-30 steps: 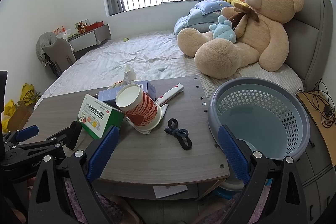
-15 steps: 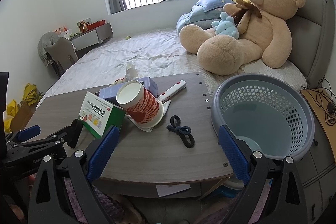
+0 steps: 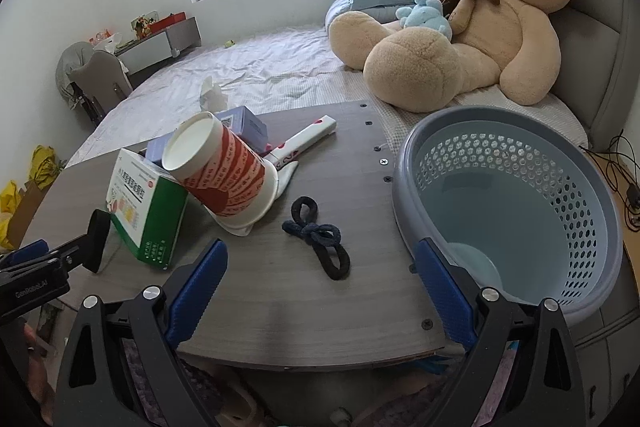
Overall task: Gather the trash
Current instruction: 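Grasp the black hair tie with the right gripper, then grasp the green-and-white medicine box with the left gripper while the right gripper holds the hair tie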
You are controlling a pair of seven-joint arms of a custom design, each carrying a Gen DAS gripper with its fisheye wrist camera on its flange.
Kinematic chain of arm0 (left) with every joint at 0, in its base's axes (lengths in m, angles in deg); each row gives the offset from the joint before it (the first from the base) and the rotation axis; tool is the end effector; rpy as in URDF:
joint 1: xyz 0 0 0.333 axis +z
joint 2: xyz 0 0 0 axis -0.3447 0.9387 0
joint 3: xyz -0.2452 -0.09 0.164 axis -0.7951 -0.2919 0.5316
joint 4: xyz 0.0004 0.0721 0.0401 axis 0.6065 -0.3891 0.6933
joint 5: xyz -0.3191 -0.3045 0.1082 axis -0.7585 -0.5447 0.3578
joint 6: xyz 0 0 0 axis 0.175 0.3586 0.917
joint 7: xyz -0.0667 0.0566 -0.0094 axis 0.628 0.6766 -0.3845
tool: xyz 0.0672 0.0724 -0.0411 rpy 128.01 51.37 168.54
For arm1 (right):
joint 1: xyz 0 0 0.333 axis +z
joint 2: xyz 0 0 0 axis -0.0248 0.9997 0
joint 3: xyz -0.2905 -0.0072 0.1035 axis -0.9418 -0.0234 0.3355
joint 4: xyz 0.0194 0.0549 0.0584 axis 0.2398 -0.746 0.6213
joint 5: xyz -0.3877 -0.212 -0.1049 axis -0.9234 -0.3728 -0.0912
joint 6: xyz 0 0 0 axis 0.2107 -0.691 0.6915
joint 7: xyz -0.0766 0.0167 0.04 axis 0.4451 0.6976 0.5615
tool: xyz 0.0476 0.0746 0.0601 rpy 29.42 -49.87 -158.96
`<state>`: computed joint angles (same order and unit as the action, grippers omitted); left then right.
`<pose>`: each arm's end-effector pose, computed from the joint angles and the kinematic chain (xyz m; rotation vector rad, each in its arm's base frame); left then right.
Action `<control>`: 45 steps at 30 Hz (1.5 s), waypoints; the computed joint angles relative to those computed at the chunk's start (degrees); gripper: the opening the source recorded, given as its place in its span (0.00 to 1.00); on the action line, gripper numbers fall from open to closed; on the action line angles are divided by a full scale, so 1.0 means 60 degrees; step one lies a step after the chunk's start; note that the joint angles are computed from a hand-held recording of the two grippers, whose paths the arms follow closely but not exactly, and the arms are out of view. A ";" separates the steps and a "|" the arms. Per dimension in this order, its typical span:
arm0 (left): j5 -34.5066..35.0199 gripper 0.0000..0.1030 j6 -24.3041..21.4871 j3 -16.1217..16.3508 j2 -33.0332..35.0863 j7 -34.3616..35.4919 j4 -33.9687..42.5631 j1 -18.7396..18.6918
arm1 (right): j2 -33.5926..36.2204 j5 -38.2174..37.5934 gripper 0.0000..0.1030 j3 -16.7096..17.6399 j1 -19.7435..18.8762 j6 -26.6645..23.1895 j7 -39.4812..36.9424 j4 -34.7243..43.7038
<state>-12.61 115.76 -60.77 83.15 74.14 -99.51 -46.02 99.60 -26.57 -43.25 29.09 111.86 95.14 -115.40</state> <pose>0.6804 -0.3787 0.4616 -2.0437 1.5006 -0.4927 0.6966 0.3996 0.4464 -1.7931 1.6208 -0.5385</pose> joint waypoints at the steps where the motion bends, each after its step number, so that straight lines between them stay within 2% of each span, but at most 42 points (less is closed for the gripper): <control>1: -0.0033 0.94 -0.0008 -0.0007 0.0018 0.0022 0.0009 0.0010 | 0.0118 0.0041 0.88 0.0023 -0.0028 -0.0100 -0.0072 0.0144; 9: -0.0470 0.94 0.0023 -0.0004 0.0191 0.0179 0.0120 0.0148 | 0.0965 0.0309 0.87 0.0099 -0.0086 -0.0722 -0.0727 0.1236; 12: -0.0612 0.94 0.0089 0.0018 0.0178 0.0113 0.0050 0.0204 | 0.1338 0.0678 0.74 0.0268 -0.0206 -0.1105 -0.1213 0.1797; 18: -0.0740 0.94 -0.0014 0.0033 0.0262 0.0151 0.0168 0.0205 | 0.1812 0.0940 0.73 0.0145 -0.0138 -0.1296 -0.1494 0.2429; 24: -0.0838 0.94 -0.0151 0.0042 0.0437 0.0290 0.0424 0.0171 | 0.2211 0.1197 0.63 0.0188 -0.0178 -0.1628 -0.1906 0.3023; 26: -0.0831 0.94 -0.0168 0.0063 0.0477 0.0286 0.0483 0.0144 | 0.2237 0.1203 0.59 0.0157 -0.0141 -0.1619 -0.2008 0.3049; 29: -0.0814 0.94 -0.0147 0.0090 0.0528 0.0265 0.0551 0.0117 | 0.2257 0.1209 0.46 0.0172 -0.0126 -0.1528 -0.2267 0.3046; 32: -0.0755 0.94 -0.0034 0.0114 0.0598 0.0252 0.0611 0.0079 | 0.2242 0.1347 0.28 0.0258 -0.0173 -0.1436 -0.2510 0.3009; 33: -0.0743 0.94 -0.0020 0.0116 0.0636 0.0269 0.0647 0.0059 | 0.2225 0.1423 0.17 0.0295 -0.0196 -0.1419 -0.2566 0.2983; 45: -0.0638 0.94 0.0355 0.0220 0.1089 0.0437 0.1098 -0.0185 | 0.1308 0.1848 0.15 0.0365 -0.0356 -0.0500 -0.2348 0.1617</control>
<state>-16.44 117.89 -59.46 89.68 76.76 -92.92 -47.14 107.45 -15.48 -41.06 26.96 108.86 81.05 -105.70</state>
